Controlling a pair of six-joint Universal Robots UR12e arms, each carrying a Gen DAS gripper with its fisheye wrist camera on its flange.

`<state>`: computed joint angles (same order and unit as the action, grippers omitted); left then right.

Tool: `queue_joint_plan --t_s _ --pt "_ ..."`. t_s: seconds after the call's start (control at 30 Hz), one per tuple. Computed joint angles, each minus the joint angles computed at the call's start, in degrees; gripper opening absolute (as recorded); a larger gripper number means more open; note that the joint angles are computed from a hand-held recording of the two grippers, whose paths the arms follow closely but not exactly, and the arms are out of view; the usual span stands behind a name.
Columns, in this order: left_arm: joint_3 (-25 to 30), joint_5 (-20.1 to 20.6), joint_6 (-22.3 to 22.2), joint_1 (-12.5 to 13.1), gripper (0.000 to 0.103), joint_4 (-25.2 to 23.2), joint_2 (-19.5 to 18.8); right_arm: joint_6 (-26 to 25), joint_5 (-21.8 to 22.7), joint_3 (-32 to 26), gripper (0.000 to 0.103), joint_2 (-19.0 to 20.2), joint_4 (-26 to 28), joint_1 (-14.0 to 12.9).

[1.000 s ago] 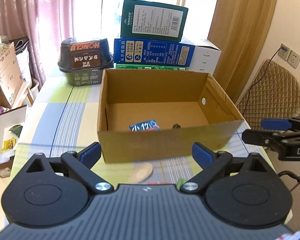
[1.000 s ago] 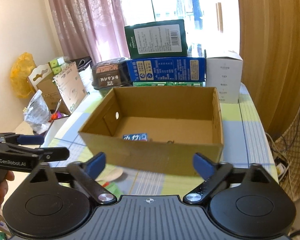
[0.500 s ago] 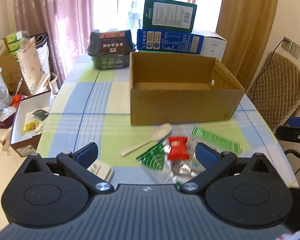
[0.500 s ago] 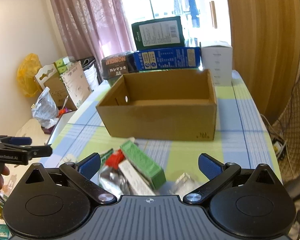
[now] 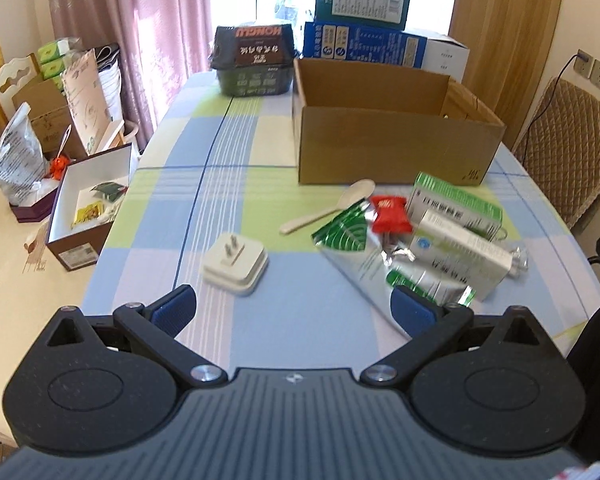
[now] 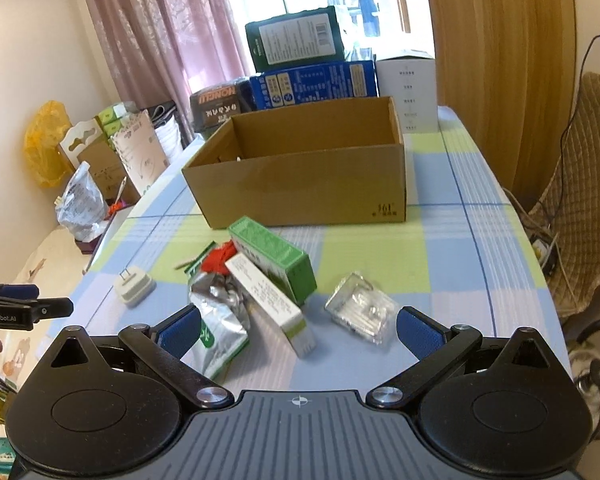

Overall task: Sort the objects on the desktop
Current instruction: 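Move both tools back toward the remaining items on the table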

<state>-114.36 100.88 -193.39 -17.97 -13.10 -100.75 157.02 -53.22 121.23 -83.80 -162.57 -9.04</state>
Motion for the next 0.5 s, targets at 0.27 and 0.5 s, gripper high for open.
queue_joint_plan --t_s 0.27,0.5 --pt "-1.00 -0.53 0.01 -0.21 0.102 0.46 0.52 -2.64 -2.31 1.32 0.101 -0.16 -1.25 -0.02" --pt "0.67 -2.02 0.95 -1.32 0.102 0.36 -0.97 -4.64 -3.33 1.30 0.101 0.42 -1.32 -0.33"
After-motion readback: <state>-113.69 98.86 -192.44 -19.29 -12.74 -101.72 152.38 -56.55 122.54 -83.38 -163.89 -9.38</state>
